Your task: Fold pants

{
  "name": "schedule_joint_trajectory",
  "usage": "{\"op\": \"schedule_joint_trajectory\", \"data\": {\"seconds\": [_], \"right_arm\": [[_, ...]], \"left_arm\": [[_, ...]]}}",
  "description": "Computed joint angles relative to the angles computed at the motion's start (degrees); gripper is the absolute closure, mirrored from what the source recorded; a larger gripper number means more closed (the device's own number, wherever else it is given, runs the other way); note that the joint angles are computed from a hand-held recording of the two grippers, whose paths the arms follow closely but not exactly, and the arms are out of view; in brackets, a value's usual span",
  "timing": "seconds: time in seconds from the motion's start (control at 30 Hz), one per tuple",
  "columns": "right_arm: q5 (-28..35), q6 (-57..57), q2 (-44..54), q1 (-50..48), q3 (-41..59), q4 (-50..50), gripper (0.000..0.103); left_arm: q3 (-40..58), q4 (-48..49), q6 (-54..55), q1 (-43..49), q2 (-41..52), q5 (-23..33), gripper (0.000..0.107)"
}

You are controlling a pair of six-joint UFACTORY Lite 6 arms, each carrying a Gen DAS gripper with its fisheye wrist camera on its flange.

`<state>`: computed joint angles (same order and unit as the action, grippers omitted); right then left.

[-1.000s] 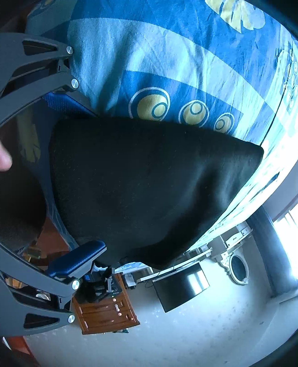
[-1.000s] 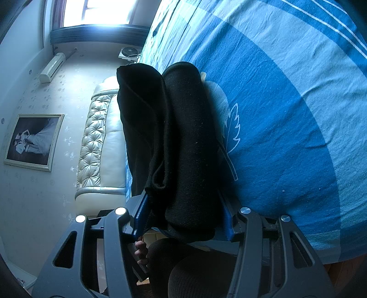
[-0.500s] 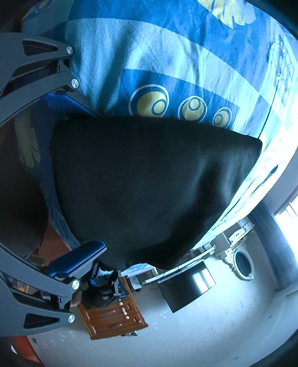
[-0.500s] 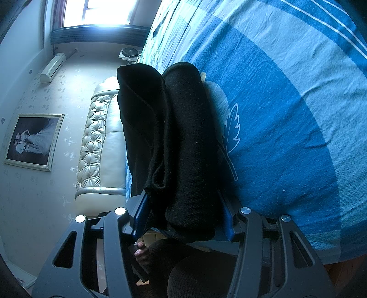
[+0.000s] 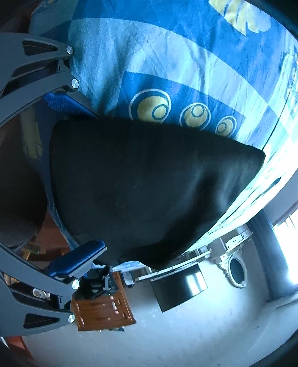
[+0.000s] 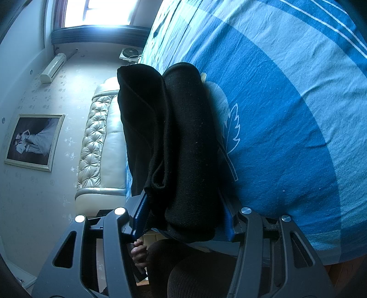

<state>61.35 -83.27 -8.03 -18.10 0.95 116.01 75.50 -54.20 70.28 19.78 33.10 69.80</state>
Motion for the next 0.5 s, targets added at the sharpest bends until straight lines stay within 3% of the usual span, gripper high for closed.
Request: {"op": "schedule_joint_trajectory", "data": {"seconds": [0.03,0.1,0.2,0.5], "right_arm": [[0.0,0.0,-0.1,0.2,-0.1,0.2,0.051],[-0.5,0.4,-0.4,0.6,0.1,0.3,0.051],[-1.1,1.6,-1.1,0.2,0.7,-0.8,0.050],[-0.4,1.0,0.8,0.3,2.3,-0.5,0.045]], "left_arm": [[-2.5,-0.4,2.1,-0.4,-2.5,-2.8,0.030],[-6.2,0.3,5.1,-2.0,-6.2,-8.3,0.033],[-5.9,0.9,4.2,-2.4,-6.4,-8.4,0.036],[-2.5,1.1,1.5,-0.7,-5.8,-4.0,0.062]]}}
